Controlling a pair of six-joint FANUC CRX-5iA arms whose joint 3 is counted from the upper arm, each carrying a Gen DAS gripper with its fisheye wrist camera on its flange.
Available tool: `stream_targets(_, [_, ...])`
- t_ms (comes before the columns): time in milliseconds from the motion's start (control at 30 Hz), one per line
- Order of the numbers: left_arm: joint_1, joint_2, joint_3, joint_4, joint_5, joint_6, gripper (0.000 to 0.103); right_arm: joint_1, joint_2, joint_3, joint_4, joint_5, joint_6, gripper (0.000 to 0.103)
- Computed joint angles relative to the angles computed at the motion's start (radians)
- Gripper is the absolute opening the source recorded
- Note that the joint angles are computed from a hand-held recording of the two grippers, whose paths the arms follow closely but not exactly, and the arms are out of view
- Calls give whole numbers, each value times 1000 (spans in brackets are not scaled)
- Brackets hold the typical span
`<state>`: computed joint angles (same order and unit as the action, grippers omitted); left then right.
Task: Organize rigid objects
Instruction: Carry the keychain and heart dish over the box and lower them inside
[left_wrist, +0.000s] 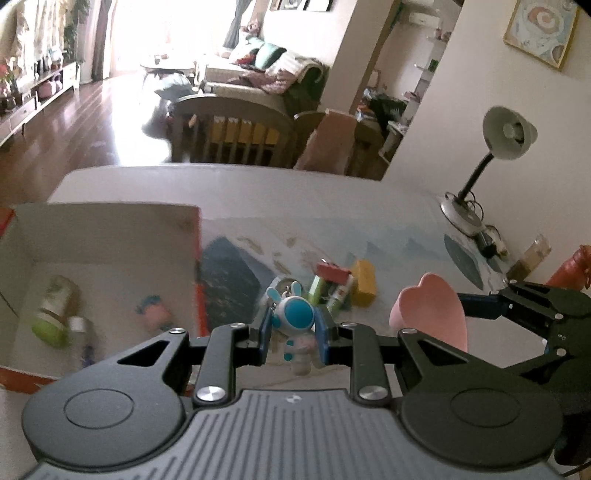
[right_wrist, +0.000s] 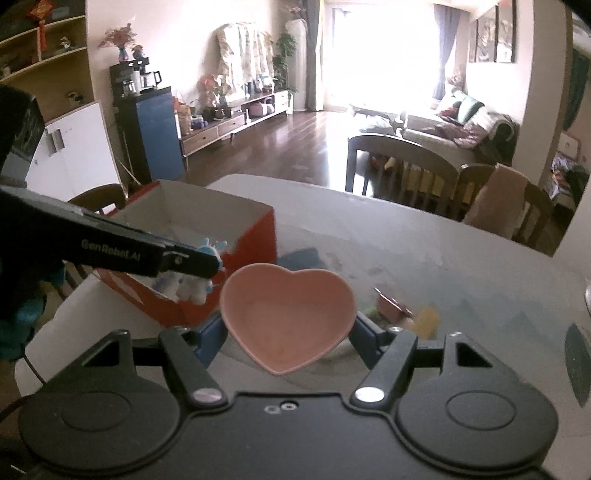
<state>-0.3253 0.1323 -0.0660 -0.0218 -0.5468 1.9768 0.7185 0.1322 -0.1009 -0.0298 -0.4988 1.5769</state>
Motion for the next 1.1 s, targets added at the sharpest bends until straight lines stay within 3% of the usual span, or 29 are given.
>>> stream_targets(500, [192, -123, -123, 90, 16, -149, 24, 110, 106, 96, 111, 25, -115, 71])
stream_targets(733, [262, -126, -159, 135, -2, -227, 24, 147, 183, 164, 158, 8, -170, 71])
stream_targets(1100, [362, -86, -227, 306, 15, -413, 24, 178, 350, 312, 242, -58, -269, 71])
